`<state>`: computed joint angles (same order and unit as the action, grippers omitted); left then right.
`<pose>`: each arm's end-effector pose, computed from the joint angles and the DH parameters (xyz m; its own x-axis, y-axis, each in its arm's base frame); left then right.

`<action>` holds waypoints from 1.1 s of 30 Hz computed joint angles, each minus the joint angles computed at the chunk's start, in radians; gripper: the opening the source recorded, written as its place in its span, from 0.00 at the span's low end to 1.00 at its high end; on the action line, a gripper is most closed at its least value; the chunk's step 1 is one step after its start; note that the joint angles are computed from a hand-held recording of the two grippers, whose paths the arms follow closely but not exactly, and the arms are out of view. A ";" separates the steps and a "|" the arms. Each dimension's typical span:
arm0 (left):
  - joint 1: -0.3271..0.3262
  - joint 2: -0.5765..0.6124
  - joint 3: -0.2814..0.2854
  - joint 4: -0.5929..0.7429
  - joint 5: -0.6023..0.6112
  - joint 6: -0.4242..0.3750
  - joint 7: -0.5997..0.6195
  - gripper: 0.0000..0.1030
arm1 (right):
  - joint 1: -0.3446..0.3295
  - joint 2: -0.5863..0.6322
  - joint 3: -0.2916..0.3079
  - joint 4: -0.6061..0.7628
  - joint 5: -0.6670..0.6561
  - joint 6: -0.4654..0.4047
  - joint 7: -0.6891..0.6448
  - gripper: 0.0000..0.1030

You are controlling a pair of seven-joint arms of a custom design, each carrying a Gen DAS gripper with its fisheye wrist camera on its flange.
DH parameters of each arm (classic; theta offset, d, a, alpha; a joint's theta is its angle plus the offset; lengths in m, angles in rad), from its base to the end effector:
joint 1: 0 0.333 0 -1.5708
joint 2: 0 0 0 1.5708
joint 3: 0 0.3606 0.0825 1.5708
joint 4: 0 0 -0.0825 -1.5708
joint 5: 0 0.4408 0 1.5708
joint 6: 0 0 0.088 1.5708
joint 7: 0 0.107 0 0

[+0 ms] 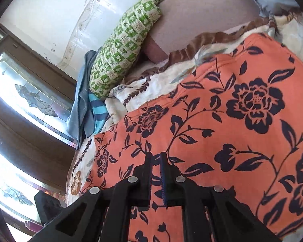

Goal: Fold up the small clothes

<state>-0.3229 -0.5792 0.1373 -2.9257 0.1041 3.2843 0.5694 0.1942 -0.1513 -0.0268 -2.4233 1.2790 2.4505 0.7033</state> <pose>0.3737 -0.0817 0.4363 0.3304 -0.6559 0.6787 -0.5407 -0.7210 -0.4335 0.5157 0.0874 0.3911 0.2043 -0.7223 -0.6607 -0.9097 0.1092 -0.4006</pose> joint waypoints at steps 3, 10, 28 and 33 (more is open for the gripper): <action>0.018 -0.018 -0.018 -0.005 0.017 0.019 0.015 0.14 | -0.017 0.100 -0.036 0.032 0.066 -0.123 0.040 0.02; 0.177 -0.056 -0.243 0.089 0.100 -0.092 0.100 0.14 | -0.068 0.107 -0.002 0.038 0.038 -0.171 -0.004 0.02; -0.308 0.591 -0.140 0.766 -0.136 -0.364 0.707 0.16 | -0.296 0.056 -0.166 0.103 0.088 -0.160 0.021 0.08; -0.245 0.539 -0.212 0.698 -0.357 -0.439 0.869 0.33 | -0.345 0.094 -0.167 0.147 0.093 -0.187 0.055 0.08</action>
